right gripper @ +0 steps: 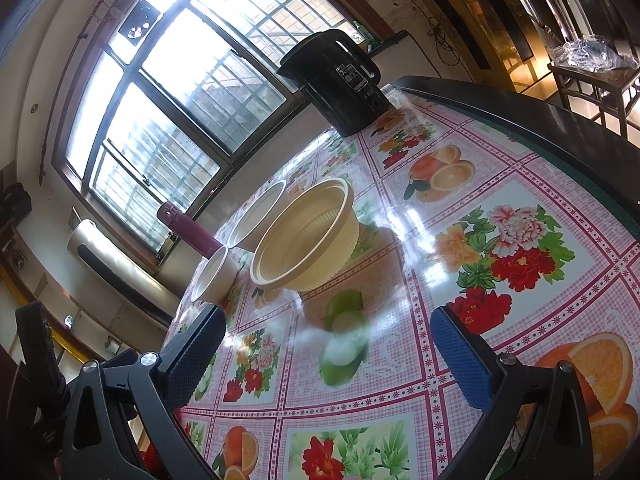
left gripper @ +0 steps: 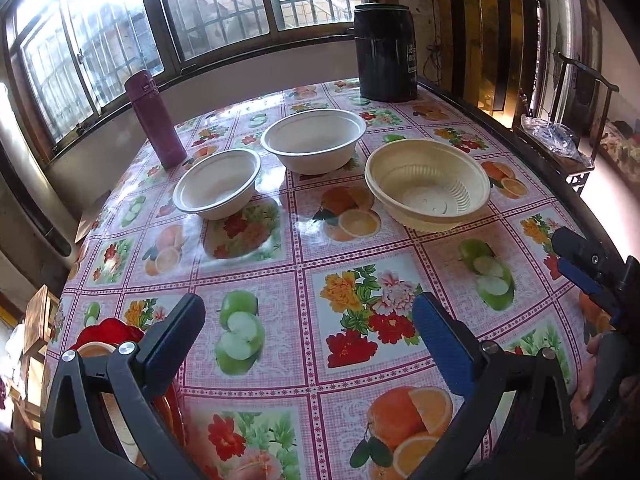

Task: Organize plates and bowls
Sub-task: 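Move the left gripper toward the smaller white bowl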

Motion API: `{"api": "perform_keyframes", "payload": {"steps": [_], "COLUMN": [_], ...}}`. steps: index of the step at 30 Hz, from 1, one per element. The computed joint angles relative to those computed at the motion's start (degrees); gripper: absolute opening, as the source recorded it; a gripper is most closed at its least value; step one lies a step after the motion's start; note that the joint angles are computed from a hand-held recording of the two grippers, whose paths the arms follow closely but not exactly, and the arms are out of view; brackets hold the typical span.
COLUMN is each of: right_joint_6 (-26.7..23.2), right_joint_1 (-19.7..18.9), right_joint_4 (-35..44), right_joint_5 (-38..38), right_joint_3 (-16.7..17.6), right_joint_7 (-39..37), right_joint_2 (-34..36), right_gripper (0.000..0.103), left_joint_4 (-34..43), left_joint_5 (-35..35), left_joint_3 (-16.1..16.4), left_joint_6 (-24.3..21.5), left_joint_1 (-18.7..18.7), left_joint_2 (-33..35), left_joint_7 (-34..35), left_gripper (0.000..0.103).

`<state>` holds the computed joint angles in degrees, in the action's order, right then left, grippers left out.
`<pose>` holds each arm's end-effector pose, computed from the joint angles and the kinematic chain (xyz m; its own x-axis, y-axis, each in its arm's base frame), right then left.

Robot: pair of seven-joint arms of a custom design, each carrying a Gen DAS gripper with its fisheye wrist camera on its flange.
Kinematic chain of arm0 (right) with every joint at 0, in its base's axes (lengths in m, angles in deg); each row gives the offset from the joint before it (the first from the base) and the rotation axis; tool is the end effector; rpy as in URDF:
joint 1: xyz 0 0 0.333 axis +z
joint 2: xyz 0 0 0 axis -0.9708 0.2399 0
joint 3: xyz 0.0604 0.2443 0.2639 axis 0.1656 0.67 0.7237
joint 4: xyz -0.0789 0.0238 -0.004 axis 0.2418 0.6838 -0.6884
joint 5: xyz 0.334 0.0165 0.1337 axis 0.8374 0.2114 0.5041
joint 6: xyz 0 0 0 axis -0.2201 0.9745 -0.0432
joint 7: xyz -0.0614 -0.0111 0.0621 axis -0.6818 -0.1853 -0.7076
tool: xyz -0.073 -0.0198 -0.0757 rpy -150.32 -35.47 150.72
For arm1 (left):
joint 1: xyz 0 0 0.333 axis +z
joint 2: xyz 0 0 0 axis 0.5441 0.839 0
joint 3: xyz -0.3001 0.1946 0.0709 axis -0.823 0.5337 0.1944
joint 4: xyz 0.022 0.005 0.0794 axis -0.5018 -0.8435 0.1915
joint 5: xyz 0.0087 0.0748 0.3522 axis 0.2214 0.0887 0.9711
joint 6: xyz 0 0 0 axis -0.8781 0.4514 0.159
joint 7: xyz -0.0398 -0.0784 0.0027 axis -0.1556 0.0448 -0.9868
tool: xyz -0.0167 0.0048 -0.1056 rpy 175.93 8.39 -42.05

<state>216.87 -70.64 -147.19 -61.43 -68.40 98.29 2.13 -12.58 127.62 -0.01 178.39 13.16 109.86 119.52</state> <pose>0.6878 0.2470 0.3386 0.0546 -0.7751 -0.6294 -0.6411 0.4561 -0.6172 0.6822 -0.1754 0.3975 -0.0493 -0.9878 -0.1476 -0.7191 0.1377 -0.6812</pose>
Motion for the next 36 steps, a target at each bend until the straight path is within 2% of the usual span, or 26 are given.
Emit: {"api": "perform_keyframes", "payload": {"steps": [9, 28, 30, 34, 36], "right_joint_6": [-2.3, -4.3, -4.4, -4.3, -4.3], "right_joint_1": [-1.7, -1.9, -1.6, 0.5, 1.4], "right_joint_4": [1.2, 1.8, 1.8, 1.4, 1.2], "right_joint_5": [-1.1, 1.0, 1.5, 3.7, 4.7], "right_joint_3": [2.4, 3.2, 2.9, 0.4, -0.6], "right_joint_7": [-0.4, -2.4, -2.5, -2.6, -2.7], "right_joint_2": [0.9, 1.1, 1.0, 0.2, -0.2], "right_gripper": [0.103, 0.103, 0.103, 0.103, 0.103], "left_joint_4": [1.8, 4.8, 4.3, 1.8, -0.1], "left_joint_5": [-3.4, -10.2, -11.2, -17.9, -20.6], "left_joint_3": [-2.4, -4.9, -6.0, -12.7, -13.6], "left_joint_6": [-1.4, -4.4, -4.6, -5.4, -4.6], "left_joint_1": [1.7, 3.4, 4.4, 10.6, 12.4], "left_joint_2": [1.4, 3.7, 3.3, 1.1, -0.7], "left_joint_7": [3.9, 12.5, 14.4, 23.4, 26.3], "left_gripper": [0.103, 0.103, 0.103, 0.103, 0.103]}}
